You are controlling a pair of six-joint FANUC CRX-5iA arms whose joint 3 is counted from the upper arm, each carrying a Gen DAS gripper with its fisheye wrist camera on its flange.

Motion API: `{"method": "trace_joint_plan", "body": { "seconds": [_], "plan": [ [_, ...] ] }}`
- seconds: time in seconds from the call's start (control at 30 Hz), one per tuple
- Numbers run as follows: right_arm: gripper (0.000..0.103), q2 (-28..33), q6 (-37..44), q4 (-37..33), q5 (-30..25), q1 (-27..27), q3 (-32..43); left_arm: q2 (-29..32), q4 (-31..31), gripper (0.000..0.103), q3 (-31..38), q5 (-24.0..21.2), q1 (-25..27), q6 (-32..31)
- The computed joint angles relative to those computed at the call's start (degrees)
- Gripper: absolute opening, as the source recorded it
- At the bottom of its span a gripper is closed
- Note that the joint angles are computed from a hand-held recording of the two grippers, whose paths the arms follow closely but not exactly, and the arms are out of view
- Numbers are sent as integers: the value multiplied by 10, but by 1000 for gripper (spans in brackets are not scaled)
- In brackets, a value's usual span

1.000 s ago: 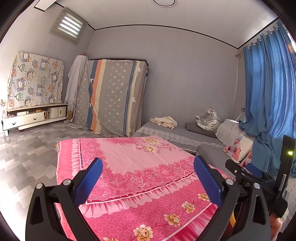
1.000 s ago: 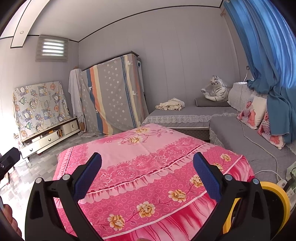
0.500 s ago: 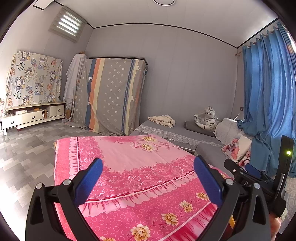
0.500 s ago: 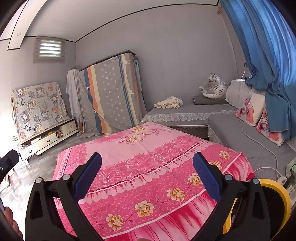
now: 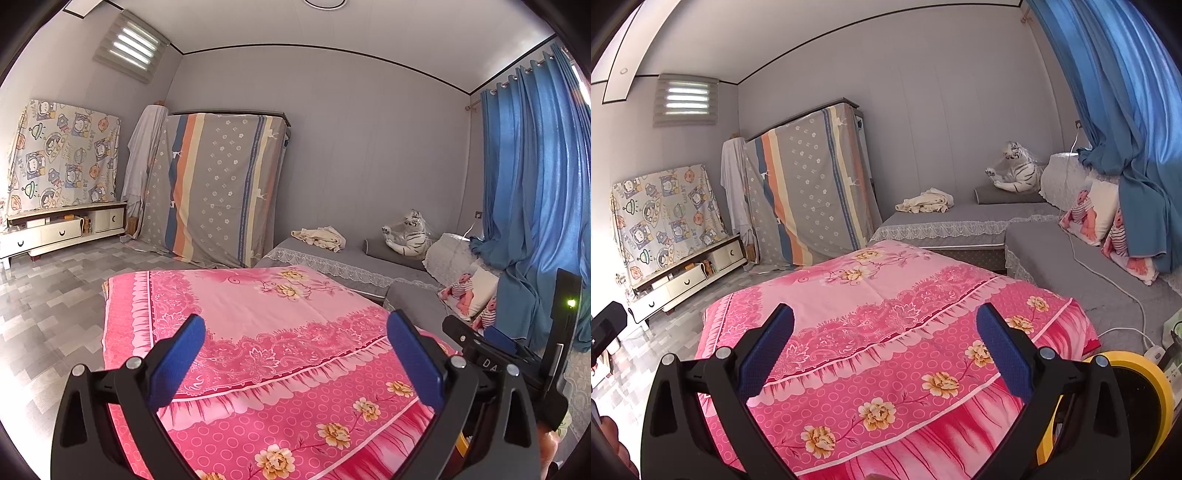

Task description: Collect trash

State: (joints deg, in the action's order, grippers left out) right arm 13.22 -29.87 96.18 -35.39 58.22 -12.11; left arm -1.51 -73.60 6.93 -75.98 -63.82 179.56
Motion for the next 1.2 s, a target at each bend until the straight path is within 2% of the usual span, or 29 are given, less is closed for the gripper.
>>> {"method": "trace_joint_plan", "body": {
  "seconds": [1.2],
  "plan": [
    [94, 3, -4, -14, -2, 1, -2, -1, 19, 95, 1, 19, 11, -4]
  ]
}}
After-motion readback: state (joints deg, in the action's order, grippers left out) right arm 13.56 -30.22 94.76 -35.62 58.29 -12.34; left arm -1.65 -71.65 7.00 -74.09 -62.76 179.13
